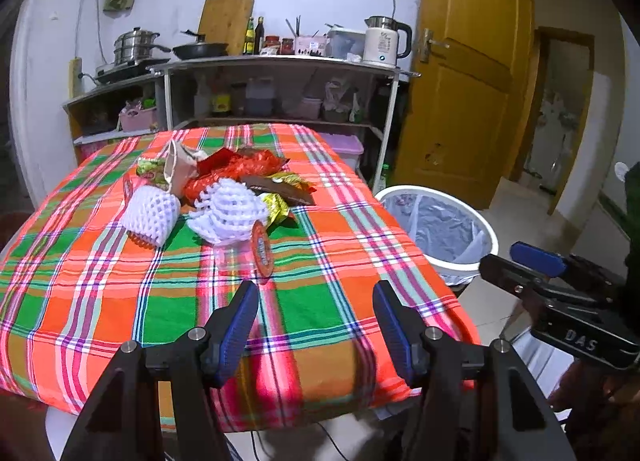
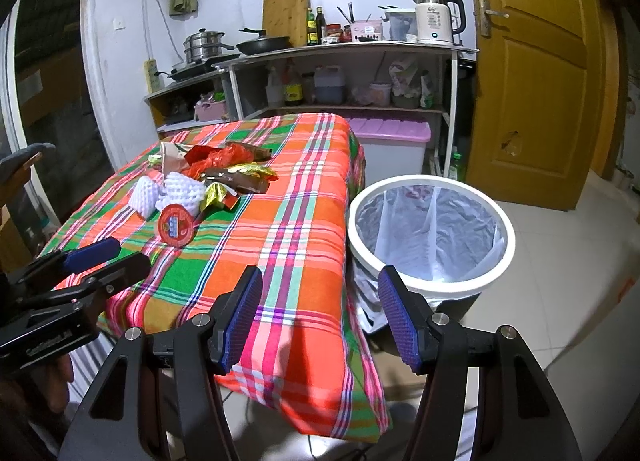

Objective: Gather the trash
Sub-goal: 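Grasp the clear plastic cup with the left tool while the right tool grasps a white foam net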

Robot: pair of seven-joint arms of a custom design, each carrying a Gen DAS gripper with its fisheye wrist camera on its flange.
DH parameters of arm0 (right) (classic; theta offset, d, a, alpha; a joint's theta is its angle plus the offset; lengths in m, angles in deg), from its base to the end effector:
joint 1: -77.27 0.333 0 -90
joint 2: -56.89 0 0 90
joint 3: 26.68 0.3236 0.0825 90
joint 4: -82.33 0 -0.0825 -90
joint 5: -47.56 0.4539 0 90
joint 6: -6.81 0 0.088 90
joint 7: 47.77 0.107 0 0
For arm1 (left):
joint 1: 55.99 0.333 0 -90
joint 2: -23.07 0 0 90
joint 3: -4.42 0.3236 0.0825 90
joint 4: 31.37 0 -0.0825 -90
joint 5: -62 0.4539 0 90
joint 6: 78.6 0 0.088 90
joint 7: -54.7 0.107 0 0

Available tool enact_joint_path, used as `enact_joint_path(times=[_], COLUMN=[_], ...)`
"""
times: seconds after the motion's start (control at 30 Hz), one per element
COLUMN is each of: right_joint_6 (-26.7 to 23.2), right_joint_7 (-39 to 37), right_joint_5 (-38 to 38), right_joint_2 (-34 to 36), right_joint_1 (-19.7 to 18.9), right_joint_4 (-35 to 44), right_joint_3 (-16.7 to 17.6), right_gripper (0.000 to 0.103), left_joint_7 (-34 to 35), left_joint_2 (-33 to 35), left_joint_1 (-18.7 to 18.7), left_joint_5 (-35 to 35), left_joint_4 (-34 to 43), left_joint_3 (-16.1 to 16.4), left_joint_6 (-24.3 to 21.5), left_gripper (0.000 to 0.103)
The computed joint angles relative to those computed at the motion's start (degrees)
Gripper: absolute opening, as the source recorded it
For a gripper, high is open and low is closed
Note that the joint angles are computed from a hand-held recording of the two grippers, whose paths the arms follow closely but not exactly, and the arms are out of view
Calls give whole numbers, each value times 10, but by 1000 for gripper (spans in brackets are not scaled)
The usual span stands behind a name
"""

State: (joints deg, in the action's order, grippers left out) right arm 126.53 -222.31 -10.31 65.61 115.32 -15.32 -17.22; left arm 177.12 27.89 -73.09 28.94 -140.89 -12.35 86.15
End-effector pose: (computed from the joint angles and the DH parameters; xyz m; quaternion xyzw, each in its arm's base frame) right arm 0.5121 0.4880 0.5303 -0.4882 0.7495 -0.3424 0.2874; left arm 0.5940 -0.3549 0.5295 -0.3944 0.8003 -0.4279 0.1445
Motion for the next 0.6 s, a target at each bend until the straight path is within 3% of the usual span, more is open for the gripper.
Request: enact_joint_path(times=[0.27, 0.6], right_joint_6=[22, 52], right_joint_7=[-22, -63], right_joint_5=[9, 31], right_joint_2=[11, 33], right_joint_1=[-8, -17], right_joint_4=[8, 30], right_joint_3=[-7, -21], right_gripper=[61, 61], left_joint_7=[-95, -167], left_joint_2=[58, 129], left_joint_1=[-3, 0], left_joint_5=[103, 166], left_joint_4=[57, 139], left_joint_3=[18, 29], left_joint_6=[-4, -35], left_gripper=[59, 59])
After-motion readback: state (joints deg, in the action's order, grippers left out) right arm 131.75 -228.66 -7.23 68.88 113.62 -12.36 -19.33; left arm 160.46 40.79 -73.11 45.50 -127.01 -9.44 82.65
